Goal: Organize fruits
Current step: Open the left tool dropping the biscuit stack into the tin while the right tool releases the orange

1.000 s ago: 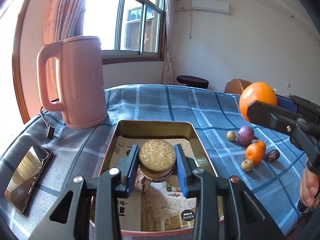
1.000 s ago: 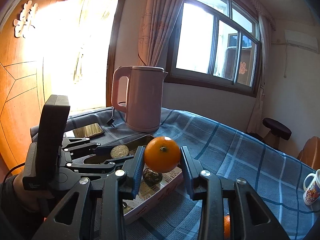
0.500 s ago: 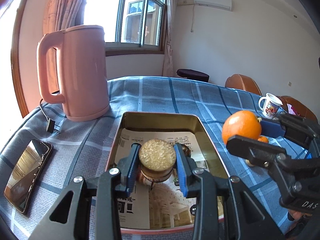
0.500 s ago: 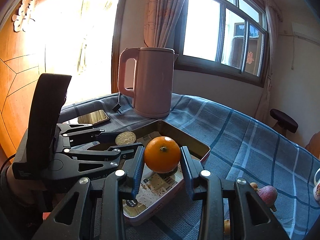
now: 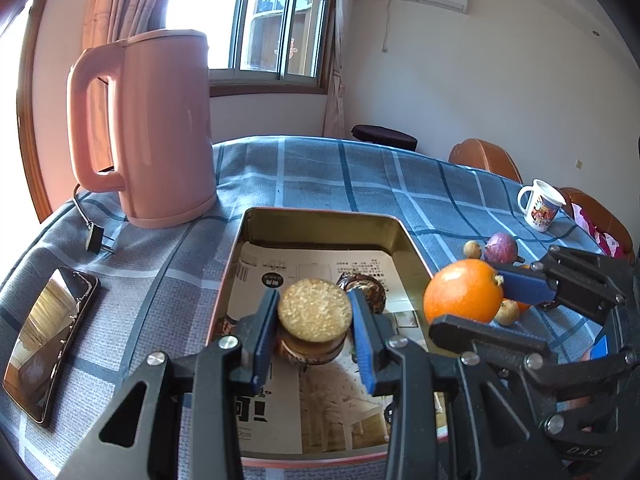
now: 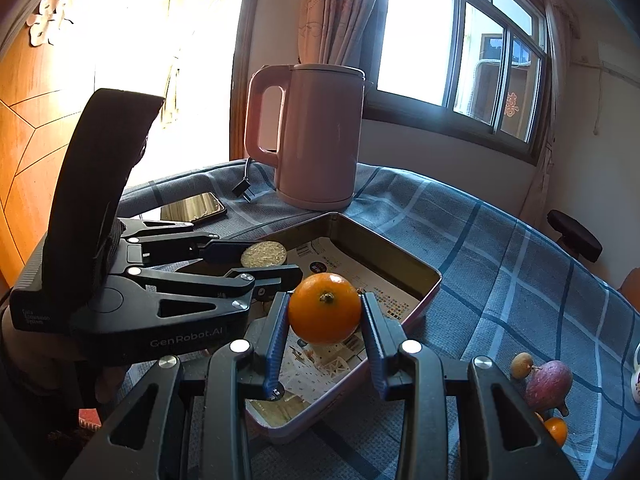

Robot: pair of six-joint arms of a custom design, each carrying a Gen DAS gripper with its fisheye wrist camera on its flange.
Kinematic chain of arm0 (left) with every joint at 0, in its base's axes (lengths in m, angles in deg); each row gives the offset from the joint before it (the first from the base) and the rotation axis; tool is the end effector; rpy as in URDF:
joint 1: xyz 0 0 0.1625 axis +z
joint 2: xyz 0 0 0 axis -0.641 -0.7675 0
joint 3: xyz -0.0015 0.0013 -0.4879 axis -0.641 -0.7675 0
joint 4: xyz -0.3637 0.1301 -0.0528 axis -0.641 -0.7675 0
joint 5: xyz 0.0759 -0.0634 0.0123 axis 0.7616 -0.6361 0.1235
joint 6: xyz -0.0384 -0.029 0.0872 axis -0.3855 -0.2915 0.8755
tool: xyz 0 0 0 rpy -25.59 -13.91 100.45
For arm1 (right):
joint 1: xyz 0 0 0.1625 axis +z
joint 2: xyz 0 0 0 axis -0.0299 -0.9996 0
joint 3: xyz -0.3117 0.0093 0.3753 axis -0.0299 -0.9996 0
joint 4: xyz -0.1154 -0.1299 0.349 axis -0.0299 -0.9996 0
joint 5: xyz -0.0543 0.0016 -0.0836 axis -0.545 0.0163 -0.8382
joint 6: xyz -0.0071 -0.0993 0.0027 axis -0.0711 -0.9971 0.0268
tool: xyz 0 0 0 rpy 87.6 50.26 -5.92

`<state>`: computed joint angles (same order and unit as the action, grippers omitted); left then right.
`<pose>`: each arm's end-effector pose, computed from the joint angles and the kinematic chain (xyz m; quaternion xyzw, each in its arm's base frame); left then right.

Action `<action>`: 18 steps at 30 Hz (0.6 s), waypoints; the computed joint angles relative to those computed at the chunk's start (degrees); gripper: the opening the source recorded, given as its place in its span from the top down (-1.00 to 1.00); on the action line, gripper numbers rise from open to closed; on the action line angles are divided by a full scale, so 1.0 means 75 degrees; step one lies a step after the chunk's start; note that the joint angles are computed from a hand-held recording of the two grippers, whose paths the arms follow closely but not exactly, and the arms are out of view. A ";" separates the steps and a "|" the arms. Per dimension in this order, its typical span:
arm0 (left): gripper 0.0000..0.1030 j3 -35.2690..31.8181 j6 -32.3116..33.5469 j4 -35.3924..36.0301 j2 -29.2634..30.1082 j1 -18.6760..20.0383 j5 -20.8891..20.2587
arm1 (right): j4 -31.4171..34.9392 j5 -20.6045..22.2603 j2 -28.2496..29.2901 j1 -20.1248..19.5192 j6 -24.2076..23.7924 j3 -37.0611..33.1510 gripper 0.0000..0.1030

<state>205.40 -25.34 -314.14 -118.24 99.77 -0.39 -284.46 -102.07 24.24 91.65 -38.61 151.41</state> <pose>-0.1090 -0.5461 0.0266 0.3127 0.8614 -0.3496 0.1951 0.1168 -0.4928 0.0379 0.3884 -0.8087 0.3509 0.2685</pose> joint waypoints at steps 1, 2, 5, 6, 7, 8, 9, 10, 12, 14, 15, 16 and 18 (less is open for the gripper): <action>0.29 -0.0010 -0.0007 0.0045 -0.0003 0.0000 0.0022 | 0.0024 -0.0041 0.0017 0.0010 -0.0025 -0.0017 0.27; 0.29 -0.0021 -0.0017 0.0108 -0.0011 0.0002 0.0042 | 0.0038 -0.0066 0.0031 0.0016 -0.0047 -0.0028 0.27; 0.29 -0.0060 -0.0066 0.0249 -0.0040 0.0025 0.0065 | 0.0168 -0.0153 0.0053 0.0037 -0.0071 -0.0075 0.27; 0.29 -0.0070 -0.0078 0.0284 -0.0056 0.0047 0.0034 | 0.0209 -0.0208 0.0066 0.0048 -0.0085 -0.0099 0.27; 0.29 -0.0069 -0.0085 0.0312 -0.0071 0.0059 0.0005 | 0.0264 -0.0270 0.0078 0.0058 -0.0090 -0.0134 0.27; 0.29 -0.0069 -0.0082 0.0325 -0.0077 0.0064 0.0001 | 0.0298 -0.0326 0.0094 0.0064 -0.0095 -0.0159 0.27; 0.29 -0.0069 -0.0079 0.0327 -0.0073 0.0061 0.0018 | 0.0331 -0.0381 0.0112 0.0074 -0.0103 -0.0184 0.27; 0.29 -0.0069 -0.0071 0.0318 -0.0066 0.0051 0.0042 | 0.0364 -0.0429 0.0129 0.0079 -0.0118 -0.0209 0.27; 0.29 -0.0066 -0.0030 0.0280 -0.0039 0.0020 0.0104 | 0.0404 -0.0485 0.0161 0.0086 -0.0149 -0.0243 0.27; 0.25 -0.0050 0.0029 0.0193 -0.0008 -0.0009 0.0154 | 0.0508 -0.0536 0.0175 0.0094 -0.0155 -0.0274 0.27; 0.20 -0.0042 0.0054 0.0143 0.0006 -0.0024 0.0189 | 0.0566 -0.0569 0.0180 0.0102 -0.0149 -0.0293 0.27; 0.12 -0.0024 0.0075 0.0032 0.0035 -0.0051 0.0259 | 0.0608 -0.0614 0.0192 0.0107 -0.0154 -0.0314 0.27; -0.28 0.0038 0.0120 -0.0344 0.0103 -0.0098 0.0368 | 0.0492 -0.0717 0.0277 0.0129 -0.0221 -0.0362 0.24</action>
